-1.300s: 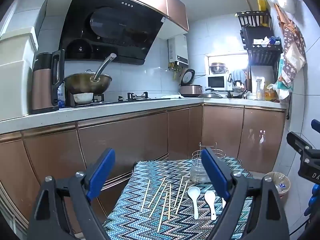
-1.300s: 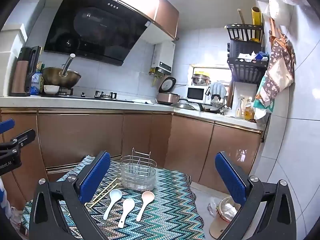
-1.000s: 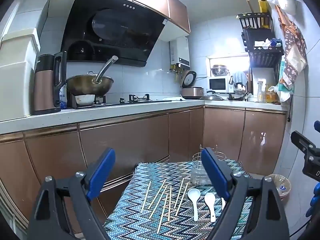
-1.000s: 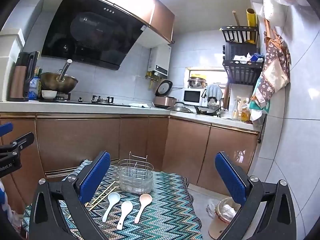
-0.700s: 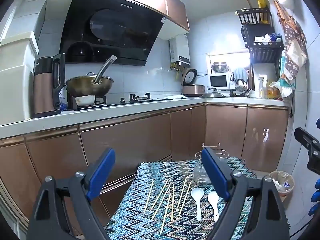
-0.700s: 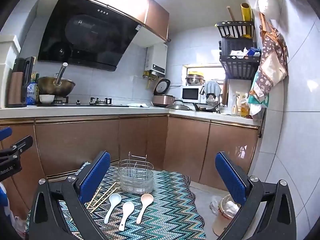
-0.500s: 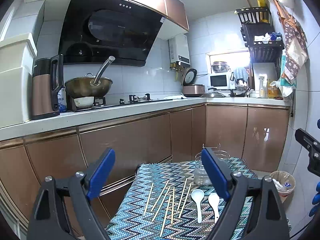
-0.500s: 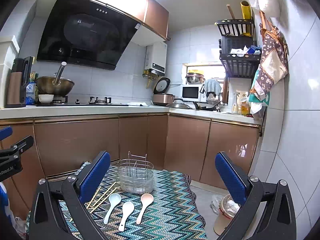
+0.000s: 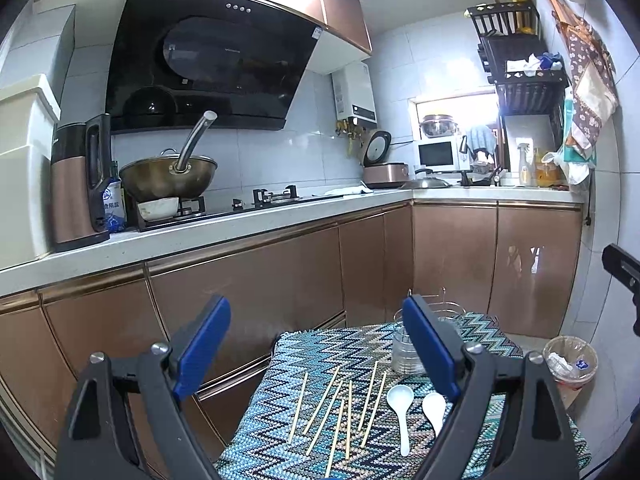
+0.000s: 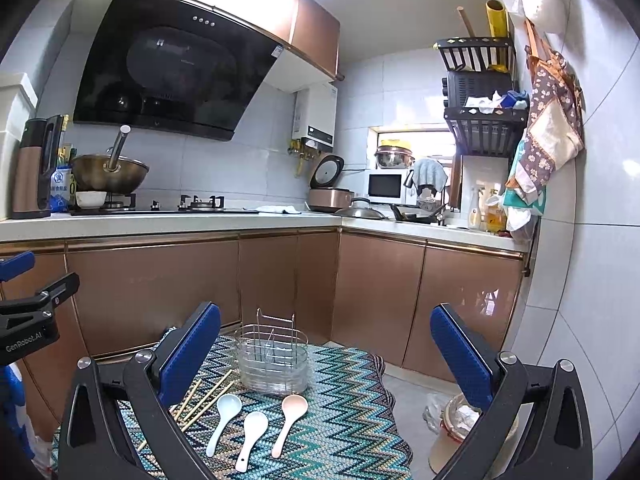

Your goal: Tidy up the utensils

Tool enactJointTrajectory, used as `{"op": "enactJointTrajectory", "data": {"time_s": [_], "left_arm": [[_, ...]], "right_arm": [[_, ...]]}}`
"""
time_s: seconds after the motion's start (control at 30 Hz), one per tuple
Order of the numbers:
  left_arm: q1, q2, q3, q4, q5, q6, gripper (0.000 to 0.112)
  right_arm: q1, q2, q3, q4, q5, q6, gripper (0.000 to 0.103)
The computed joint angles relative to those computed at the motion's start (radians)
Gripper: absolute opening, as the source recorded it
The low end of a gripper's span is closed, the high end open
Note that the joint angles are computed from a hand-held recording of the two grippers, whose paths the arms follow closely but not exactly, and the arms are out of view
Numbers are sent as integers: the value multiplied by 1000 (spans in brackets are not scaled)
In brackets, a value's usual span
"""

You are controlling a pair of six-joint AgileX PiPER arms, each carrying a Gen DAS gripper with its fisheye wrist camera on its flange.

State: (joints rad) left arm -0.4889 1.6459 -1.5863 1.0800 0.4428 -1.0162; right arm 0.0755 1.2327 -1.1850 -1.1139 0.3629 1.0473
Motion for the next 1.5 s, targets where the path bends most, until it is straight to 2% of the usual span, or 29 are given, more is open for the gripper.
{"op": "enactJointTrajectory", "data": {"time_s": [0.17, 0.23, 0.5, 0.8, 0.93, 1.13, 1.33, 1.5], "left_arm": [[-4, 33, -52, -65, 12, 84, 88], [-9, 46, -72, -73, 15, 95, 88], [-23, 123, -194, -130, 51, 139, 88], [-20, 190, -289, -232, 83, 222, 88], [-5, 206, -305, -308, 87, 289, 88], [1, 215, -320, -351, 89, 352, 88], [21, 223, -334, -363, 88, 376, 88], [49, 242, -382, -417, 115, 422, 88]], "right_arm": [[-26, 17, -24, 49, -37, -58, 103], [-46, 24, -35, 116, -59, -129, 103], [-149, 61, -75, 524, -159, -546, 103], [-208, 104, -122, 942, -169, -978, 103], [-226, 126, -141, 1074, -151, -1113, 103], [-237, 133, -139, 1106, -158, -1125, 103], [-221, 148, -153, 1010, -162, -1021, 103], [-215, 165, -181, 1015, -149, -1039, 103]]}}
